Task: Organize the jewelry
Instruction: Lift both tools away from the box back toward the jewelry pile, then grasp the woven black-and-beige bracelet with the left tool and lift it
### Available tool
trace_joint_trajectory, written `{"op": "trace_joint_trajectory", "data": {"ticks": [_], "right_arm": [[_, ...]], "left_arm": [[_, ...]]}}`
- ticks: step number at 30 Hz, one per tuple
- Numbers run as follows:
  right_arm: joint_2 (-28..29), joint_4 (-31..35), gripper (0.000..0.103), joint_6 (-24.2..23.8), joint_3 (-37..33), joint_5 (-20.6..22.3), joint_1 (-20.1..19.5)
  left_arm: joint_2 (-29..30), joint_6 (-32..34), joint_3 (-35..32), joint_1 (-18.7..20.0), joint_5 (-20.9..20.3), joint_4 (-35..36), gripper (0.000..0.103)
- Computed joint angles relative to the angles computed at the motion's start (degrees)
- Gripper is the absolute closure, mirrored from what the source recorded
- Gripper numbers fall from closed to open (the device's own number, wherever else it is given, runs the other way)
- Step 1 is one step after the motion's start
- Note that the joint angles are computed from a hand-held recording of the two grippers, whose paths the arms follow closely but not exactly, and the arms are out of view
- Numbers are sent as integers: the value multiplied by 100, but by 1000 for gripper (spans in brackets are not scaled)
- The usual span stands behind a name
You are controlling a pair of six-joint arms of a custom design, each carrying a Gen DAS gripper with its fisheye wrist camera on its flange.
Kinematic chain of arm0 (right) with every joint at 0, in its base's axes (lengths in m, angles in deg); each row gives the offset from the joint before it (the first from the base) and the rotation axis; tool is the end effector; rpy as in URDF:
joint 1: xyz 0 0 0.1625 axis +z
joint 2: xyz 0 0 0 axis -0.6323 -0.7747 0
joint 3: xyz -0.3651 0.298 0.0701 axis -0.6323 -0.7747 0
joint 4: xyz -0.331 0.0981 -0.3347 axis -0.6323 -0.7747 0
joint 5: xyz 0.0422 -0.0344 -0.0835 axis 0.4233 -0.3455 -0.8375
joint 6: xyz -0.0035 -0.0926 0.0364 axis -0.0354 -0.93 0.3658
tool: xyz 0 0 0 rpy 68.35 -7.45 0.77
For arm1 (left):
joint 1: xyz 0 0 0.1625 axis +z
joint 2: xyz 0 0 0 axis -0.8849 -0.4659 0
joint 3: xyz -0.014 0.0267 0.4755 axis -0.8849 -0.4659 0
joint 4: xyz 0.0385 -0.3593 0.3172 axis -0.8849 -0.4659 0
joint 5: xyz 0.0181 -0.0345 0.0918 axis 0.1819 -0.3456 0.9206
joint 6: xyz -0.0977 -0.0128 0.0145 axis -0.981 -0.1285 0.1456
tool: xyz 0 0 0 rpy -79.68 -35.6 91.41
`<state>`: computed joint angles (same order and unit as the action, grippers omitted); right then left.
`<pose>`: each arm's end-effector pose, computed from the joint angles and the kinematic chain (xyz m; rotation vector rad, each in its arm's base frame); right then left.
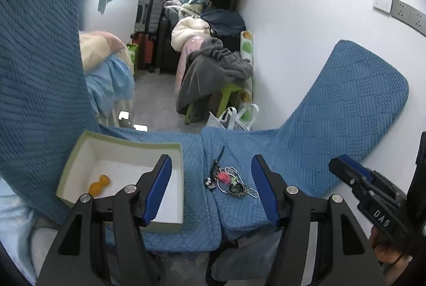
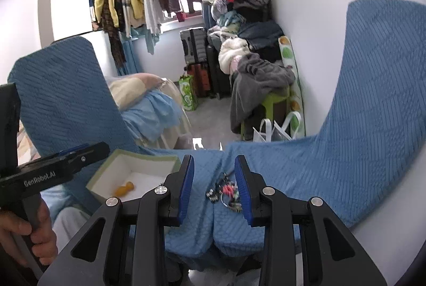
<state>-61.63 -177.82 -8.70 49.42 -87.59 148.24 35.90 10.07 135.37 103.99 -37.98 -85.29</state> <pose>0.2791 -0.5955 0.4124 0.3469 -2.0962 1.3139 -0.4831 -0.6771 0.2360 0.8548 2.6029 -0.9150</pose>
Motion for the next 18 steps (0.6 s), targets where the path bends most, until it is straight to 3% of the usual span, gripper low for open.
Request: {"op": "trace_joint_trajectory", "data": {"ticks": [9,12,18], "right_arm": [[-116,39,74,251,374,91,-459],[-134,72,75,339,435,313,-712],[-116,797,75,836,260,395,-1184]], "left_arm": [[316,-192,-60,84,-129,247,40],[424,-217,-104,145,-252,302,40],[753,-271,-274,278,-485,409,40]]}}
